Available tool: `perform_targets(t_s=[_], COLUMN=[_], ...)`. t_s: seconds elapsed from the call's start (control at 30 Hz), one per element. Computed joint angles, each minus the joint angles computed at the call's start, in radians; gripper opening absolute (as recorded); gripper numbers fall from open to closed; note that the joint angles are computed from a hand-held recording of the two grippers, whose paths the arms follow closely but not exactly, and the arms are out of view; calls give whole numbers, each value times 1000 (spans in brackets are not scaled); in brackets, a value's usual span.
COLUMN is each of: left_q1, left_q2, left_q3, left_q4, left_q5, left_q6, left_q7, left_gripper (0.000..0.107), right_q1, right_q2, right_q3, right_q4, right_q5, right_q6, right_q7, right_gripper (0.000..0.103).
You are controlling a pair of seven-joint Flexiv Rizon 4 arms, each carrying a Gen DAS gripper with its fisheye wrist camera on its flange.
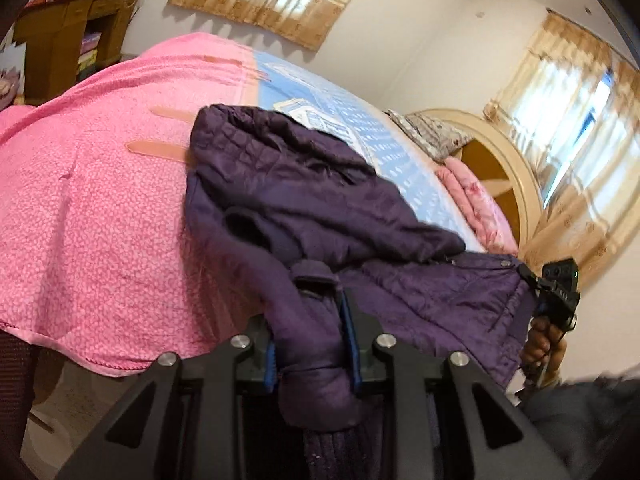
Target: Fold large clothes
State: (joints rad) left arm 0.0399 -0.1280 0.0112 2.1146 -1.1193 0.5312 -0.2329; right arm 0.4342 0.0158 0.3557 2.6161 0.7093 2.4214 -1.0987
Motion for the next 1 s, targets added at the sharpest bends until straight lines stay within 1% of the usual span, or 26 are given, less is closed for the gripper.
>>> perform_targets(t_s=[0.07, 0.13, 0.17, 0.2, 0.27, 0.3, 0.37, 0.4, 0.43, 0.47, 0.5, 0.53, 0.57, 0.6, 0.63, 0.67, 0.7, 0.73, 0.77, 0.8, 0.83, 0.87, 0.9, 0.93, 0.97, 1.0], left_q1=[50, 138, 147, 135, 63, 18, -113, -152, -164, -157, -129, -80, -43, -3, 18, 38, 55, 60, 86, 127, 149, 169, 177, 174, 178, 186], left_q2=[-22, -54, -87, -116, -218, -259, -375, -441, -499, -562, -622, -680, -750, -811, -865, -892, -901, -890, -869, -857, -850, -831, -817, -807, -789, -771], left_q3=[-50, -166, -195, -192, -146, -102, 41, 79, 90, 68, 13, -68, -149, -229, -280, -323, -353, -351, -381, -444, -475, -487, -493, -487, -492, -501], left_q4=[-53, -106, -156, -192, -327, -382, -526, -607, -686, -768, -849, -930, -1012, -1093, -1168, -1210, -1220, -1197, -1156, -1122, -1104, -1072, -1053, -1039, -1010, -985], left_q5=[3, -16, -24, -29, -30, -23, -50, -45, -14, 20, 97, 207, 307, 404, 478, 526, 539, 510, 498, 524, 523, 501, 489, 470, 459, 441], left_q6=[-24, -27, -26, -24, -36, -39, -85, -92, -103, -99, -86, -88, -76, -110, -147, -176, -194, -192, -179, -157, -150, -143, -123, -83, -21, 17], left_q7=[-26, -72, -95, -118, -198, -230, -314, -341, -408, -485, -549, -642, -792, -895, -983, -1028, -1041, -1024, -999, -992, -977, -954, -944, -930, -913, -895], left_gripper=[27, 27, 27, 27, 27, 27, 27, 28, 28, 29, 30, 33, 34, 34, 34, 38, 41, 46, 50, 53, 62, 76, 83, 96, 103, 103], right_q1=[-43, -116, -163, -222, -296, -337, -375, -407, -453, -476, -473, -489, -534, -597, -632, -670, -726, -754, -759, -767, -777, -786, -804, -793, -756, -712], right_q2=[-18, -53, -86, -128, -185, -216, -274, -311, -365, -410, -444, -479, -519, -567, -603, -631, -662, -680, -688, -699, -712, -724, -748, -754, -747, -734], right_q3=[-66, -148, -185, -228, -272, -289, -316, -319, -313, -322, -341, -332, -304, -269, -244, -211, -165, -145, -144, -143, -139, -137, -125, -136, -165, -197], right_q4=[-8, -38, -46, -76, -149, -189, -277, -316, -366, -421, -464, -497, -531, -580, -610, -631, -654, -660, -662, -662, -659, -660, -659, -659, -656, -647], right_q5=[-139, -304, -415, -531, -643, -706, -740, -775, -825, -857, -855, -853, -893, -974, -1001, -1028, -1081, -1109, -1121, -1135, -1154, -1173, -1199, -1194, -1147, -1069], right_q6=[15, 16, 42, 51, 9, -19, -98, -119, -138, -187, -233, -252, -273, -332, -351, -358, -372, -361, -344, -314, -277, -244, -173, -130, -104, -59], right_q7=[60, 147, 224, 304, 378, 415, 439, 467, 519, 537, 530, 547, 583, 620, 642, 667, 698, 704, 705, 703, 704, 714, 725, 724, 709, 678], right_gripper=[22, 22, 22, 22, 22, 22, 22, 22, 22, 22, 22, 26, 27, 28, 32, 33, 34, 35, 36, 39, 43, 49, 65, 73, 76, 81])
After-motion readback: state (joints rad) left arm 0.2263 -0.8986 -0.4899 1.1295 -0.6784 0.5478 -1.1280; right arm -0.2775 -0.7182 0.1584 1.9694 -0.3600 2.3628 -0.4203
